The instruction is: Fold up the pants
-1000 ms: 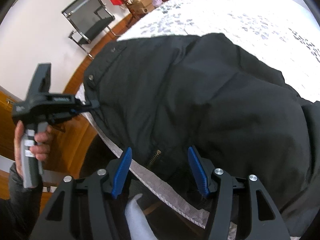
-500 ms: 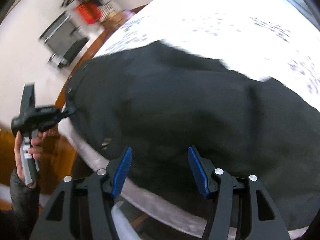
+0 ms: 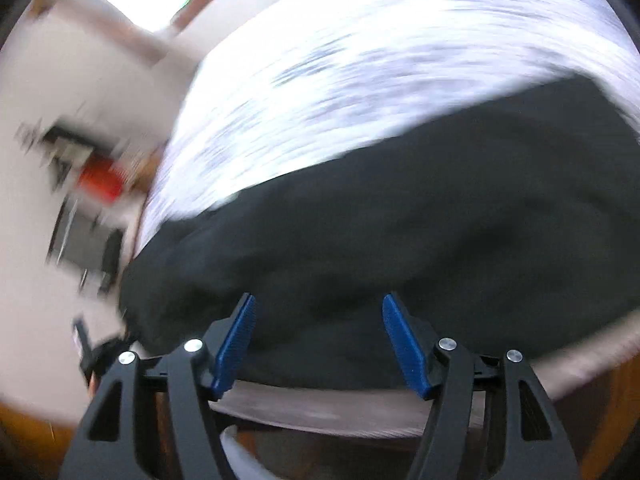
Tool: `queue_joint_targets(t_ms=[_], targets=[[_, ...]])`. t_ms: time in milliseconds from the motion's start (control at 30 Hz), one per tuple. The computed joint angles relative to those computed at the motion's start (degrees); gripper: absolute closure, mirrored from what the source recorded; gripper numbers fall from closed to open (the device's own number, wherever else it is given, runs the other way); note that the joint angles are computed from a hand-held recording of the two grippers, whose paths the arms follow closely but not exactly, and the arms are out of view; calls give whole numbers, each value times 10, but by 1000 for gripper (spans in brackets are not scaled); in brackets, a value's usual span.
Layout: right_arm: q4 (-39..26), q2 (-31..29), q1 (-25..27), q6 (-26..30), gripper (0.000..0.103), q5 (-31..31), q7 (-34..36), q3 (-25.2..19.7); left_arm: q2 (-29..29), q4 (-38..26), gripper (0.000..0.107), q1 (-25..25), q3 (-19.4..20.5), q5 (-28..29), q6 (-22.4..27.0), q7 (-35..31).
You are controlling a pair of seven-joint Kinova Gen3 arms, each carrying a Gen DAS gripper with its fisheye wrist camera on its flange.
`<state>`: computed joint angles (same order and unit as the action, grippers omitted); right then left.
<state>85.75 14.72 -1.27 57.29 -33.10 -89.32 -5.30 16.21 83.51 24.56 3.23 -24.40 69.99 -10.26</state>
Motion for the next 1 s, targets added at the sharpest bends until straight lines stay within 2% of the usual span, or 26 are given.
queue_joint_targets(t_ms=[133,267,367,467,533,567,600,633,667,700,767,867,933,1000], targets=[[73,-49,56,-3,35,14,-18,54,5,-13,95,-3,-2,-3,25,-8],[128,-56,124,-11,35,-44,23,79,22,-35,93,2,-5,-6,54,-7],[151,-43,158,-24,37,-95,56,80,28,-45,93,4,-7,-5,65,-7],[152,-36,151,-45,37,-83,34,84,29,-51,92,1,-7,4,71,-13],[158,-34,173,-59,38,-92,40,65,31,-56,89,2,-6,7,79,-18],[155,-32,177,-59,43,-86,34,60,34,-62,85,2,-6,10,86,-22],[149,-31,169,-61,56,-72,18,59,37,-68,82,1,-6,16,94,-24],[144,-34,152,-62,62,-49,1,69,37,-72,79,1,-6,24,99,-22],[139,-34,125,-63,75,-25,-7,88,34,-75,77,-1,0,35,101,-12],[136,-37,101,-67,82,-2,-8,104,36,-86,78,7,-1,44,113,-7],[132,-45,85,-66,89,35,-30,104,37,-104,78,24,9,48,117,-8],[129,-51,106,-57,97,57,-61,76,55,-150,77,49,26,63,111,-32],[121,-54,104,-48,99,75,-68,75,72,-181,76,61,38,89,81,-62],[114,-64,83,-47,99,120,-87,75,92,-210,76,61,55,116,57,-100]])
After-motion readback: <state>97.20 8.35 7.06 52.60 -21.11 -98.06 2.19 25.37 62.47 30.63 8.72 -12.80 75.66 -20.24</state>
